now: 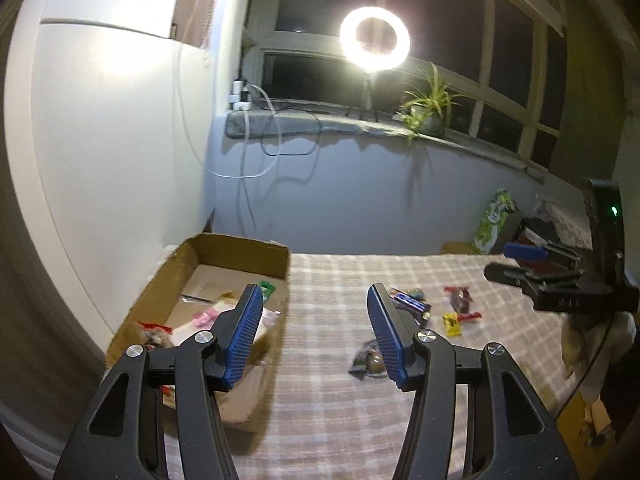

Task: Organize snacks
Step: 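Move both tools back from the box to the snacks on the table, then grasp the black-wrapped candy with the left tool while the right tool grasps the yellow candy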

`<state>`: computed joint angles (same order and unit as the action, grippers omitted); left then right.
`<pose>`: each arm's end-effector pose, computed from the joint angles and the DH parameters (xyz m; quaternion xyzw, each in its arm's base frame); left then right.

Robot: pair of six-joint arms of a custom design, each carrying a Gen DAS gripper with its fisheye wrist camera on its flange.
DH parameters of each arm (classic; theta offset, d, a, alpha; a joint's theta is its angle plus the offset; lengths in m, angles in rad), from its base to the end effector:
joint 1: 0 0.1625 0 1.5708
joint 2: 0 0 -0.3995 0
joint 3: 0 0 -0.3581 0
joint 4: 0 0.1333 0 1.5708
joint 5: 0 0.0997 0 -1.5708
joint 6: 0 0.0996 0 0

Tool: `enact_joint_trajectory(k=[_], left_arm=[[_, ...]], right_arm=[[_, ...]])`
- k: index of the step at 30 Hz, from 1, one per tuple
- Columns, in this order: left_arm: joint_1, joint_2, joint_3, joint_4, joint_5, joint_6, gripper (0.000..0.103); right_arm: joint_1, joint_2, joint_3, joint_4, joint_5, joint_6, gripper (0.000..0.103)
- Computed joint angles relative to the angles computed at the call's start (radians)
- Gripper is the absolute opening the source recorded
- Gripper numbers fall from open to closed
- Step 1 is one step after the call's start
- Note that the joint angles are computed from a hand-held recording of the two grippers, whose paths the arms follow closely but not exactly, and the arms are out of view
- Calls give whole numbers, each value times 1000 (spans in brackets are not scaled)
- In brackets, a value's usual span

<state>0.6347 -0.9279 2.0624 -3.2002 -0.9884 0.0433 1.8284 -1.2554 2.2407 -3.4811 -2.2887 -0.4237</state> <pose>-0.3057 -0.4586 0.1318 0.3748 0.8527 -0.3318 0.1498 0.1781 -0.4099 0.2783 0.1322 -0.8421 0.3902 0.3480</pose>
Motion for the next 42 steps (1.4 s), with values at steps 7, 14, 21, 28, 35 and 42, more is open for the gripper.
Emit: enact_joint_trajectory(k=[7,14,21,28,35,42], left_arm=[[-1,47,11,22,-52,-29,52],[34,159,-58,77,-135,-52,37],[58,254,-140,147,-146,-59,29],[78,311,-209,243,-140,-52,29],[79,320,-203,239,-95,-27,29],[94,329,-218,227,-98,5,32]], right_arm=[[-62,-69,59,22,30,38,76],[-180,-152,120,62,118,77,76],[-291,-185,173,71,166,52,76],[-382,-211,176,195,264,55,64],[-367,-134,155,168,262,29,63],[-347,-60,128,119,209,53,57]])
